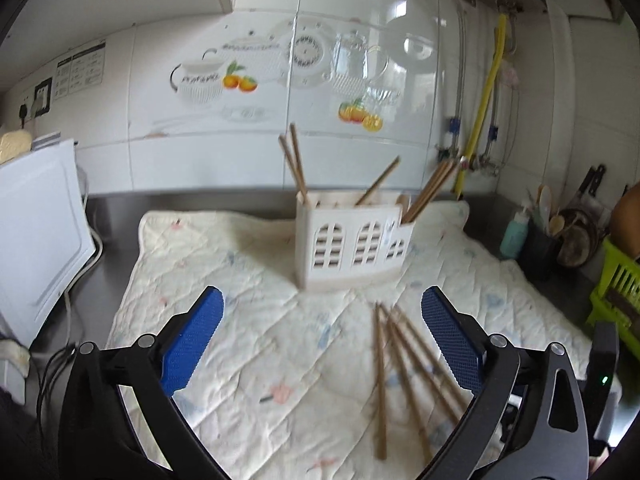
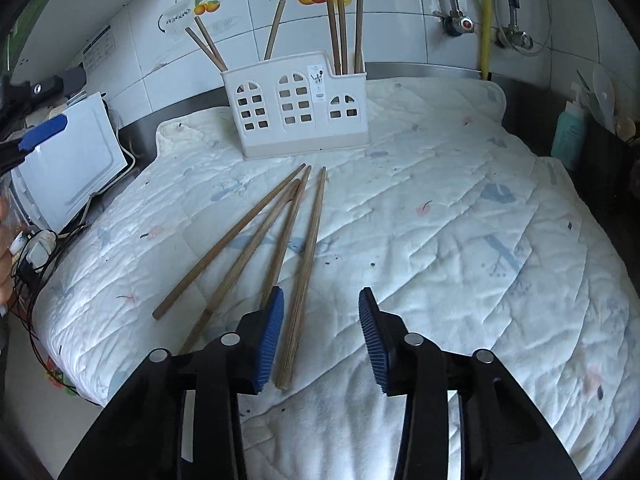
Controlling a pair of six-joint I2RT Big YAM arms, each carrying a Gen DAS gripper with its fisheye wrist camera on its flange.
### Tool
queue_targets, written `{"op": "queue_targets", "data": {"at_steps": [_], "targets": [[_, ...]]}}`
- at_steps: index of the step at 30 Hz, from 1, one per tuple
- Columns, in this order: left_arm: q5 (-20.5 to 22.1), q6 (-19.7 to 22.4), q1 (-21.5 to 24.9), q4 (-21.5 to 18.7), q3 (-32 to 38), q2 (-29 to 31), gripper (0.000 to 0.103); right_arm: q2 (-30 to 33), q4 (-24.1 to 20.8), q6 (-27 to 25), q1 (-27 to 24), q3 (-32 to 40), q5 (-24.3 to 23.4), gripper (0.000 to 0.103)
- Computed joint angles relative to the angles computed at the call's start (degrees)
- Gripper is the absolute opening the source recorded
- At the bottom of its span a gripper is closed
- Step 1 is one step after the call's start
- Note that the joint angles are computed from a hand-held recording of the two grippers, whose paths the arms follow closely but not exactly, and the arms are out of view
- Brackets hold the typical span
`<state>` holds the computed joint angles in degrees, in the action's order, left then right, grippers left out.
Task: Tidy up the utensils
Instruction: 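Lower both open tools to the mat and close each on a chopstick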
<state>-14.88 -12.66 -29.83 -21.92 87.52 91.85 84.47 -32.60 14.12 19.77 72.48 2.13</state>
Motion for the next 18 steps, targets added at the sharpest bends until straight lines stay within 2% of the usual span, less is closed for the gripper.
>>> {"op": "queue_targets", "data": {"at_steps": [2, 4, 6, 11, 18], "targets": [[-0.05, -0.66, -0.13, -0.62, -1.68, -0.3, 0.098, 0.4, 0.3, 0.72, 0.52, -0.2, -0.01, 0.025], [-0.48, -1.0, -0.26, -1.59, -2.62, -0.29, 0.098, 0.87, 0.49, 0.73, 1.05, -0.17, 0.96, 0.023], [-0.29, -1.84, -0.26, -2.39, -3.85, -0.38, 0.098, 1.21, 0.71, 1.78, 0.99, -0.19, -0.22, 0.019], [-0.18, -2.84, -0.6, -3.37, -6.05, -0.31, 0.098, 2.33, 0.7, 2.72, 1.12, 0.27, -0.65, 0.015], [3.31, -2.03, -1.64, -4.18, -6.7, 0.91, 0.097, 2.86, 1.06, 2.78, 0.98, 0.52, -0.1, 0.01]]}}
